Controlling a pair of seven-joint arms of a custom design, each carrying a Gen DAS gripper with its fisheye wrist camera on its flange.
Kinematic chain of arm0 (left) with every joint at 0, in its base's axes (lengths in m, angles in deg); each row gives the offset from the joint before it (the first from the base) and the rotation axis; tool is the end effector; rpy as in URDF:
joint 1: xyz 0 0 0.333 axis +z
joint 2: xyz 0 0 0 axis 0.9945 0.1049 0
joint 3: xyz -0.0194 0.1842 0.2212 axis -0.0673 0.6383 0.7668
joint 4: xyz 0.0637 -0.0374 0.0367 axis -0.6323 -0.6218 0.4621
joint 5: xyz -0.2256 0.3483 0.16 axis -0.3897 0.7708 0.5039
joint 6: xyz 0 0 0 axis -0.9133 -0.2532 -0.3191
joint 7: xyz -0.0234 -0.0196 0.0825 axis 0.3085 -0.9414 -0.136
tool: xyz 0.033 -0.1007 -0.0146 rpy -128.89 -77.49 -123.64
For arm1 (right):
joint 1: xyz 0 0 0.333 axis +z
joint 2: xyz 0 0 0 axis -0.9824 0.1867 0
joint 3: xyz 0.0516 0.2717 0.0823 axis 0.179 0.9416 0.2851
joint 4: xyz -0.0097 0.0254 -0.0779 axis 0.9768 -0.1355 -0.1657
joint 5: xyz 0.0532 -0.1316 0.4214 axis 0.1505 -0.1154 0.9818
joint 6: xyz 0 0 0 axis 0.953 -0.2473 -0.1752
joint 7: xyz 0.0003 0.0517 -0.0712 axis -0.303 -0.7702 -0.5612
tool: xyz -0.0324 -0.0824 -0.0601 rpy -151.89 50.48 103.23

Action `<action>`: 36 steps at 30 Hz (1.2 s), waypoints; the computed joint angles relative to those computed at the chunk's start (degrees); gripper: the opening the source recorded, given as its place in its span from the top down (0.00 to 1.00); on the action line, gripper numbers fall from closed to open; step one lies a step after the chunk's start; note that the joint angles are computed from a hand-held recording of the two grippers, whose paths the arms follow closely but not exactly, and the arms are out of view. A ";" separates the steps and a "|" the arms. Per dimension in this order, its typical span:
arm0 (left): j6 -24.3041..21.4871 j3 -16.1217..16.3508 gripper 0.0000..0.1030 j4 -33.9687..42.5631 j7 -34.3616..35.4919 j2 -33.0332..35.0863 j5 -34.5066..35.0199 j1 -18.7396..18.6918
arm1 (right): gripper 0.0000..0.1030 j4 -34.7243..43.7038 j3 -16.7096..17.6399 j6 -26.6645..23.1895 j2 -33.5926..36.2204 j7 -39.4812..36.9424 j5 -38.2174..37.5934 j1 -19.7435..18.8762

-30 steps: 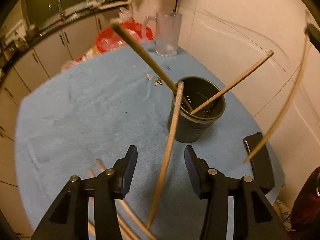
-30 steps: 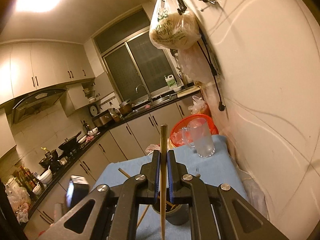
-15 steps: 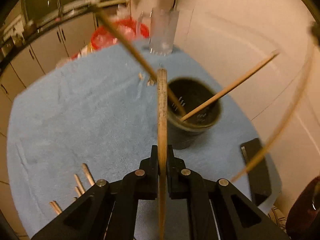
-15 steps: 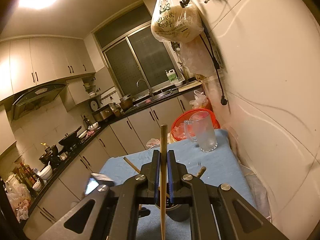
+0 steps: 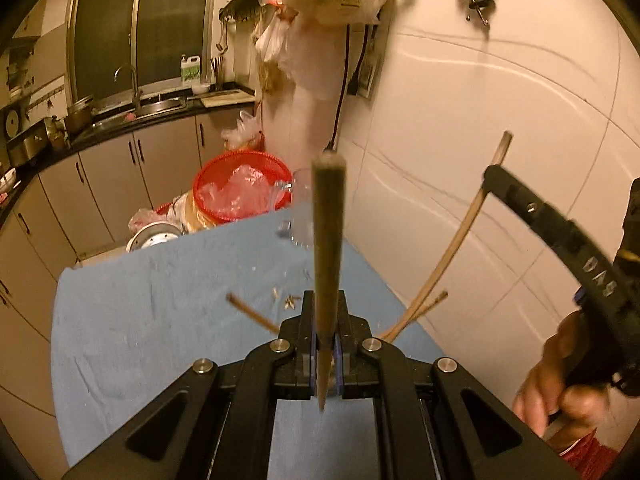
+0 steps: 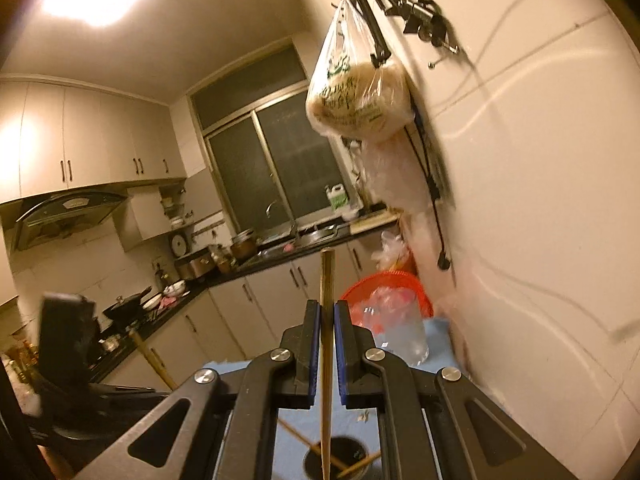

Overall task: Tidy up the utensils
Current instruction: 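Lower the right gripper's chopstick into the black cup while the left gripper holds its chopstick above it, then lower the left gripper's chopstick into the cup and open both grippers to release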

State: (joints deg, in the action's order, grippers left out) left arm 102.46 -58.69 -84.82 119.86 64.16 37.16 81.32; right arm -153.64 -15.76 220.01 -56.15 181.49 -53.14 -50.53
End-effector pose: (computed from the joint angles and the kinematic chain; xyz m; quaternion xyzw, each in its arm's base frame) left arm 0.7352 -0.1642 0.6796 -0.4687 0.7854 -0.3765 0.1477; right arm 0.6558 0.3360 0.6665 -0.4803 0.6063 -0.3421 0.5335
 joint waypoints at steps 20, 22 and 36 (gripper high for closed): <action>-8.02 0.14 0.93 18.51 -6.55 13.66 5.18 -2.87 | 0.93 6.36 -1.33 -0.77 9.64 -17.55 20.51 -0.08; -8.50 0.20 0.93 19.95 -7.19 14.45 5.61 -3.09 | 0.93 6.00 -1.39 -1.04 9.69 -18.70 21.53 0.17; -10.23 0.24 0.93 24.81 -8.60 16.76 7.01 -3.93 | 0.93 5.11 0.99 -2.57 11.00 -28.74 31.24 -0.86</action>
State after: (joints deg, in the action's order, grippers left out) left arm 92.23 -58.46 -60.01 111.26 80.91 44.17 77.39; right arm -148.53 -14.77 217.44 -45.15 152.75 -21.90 -51.38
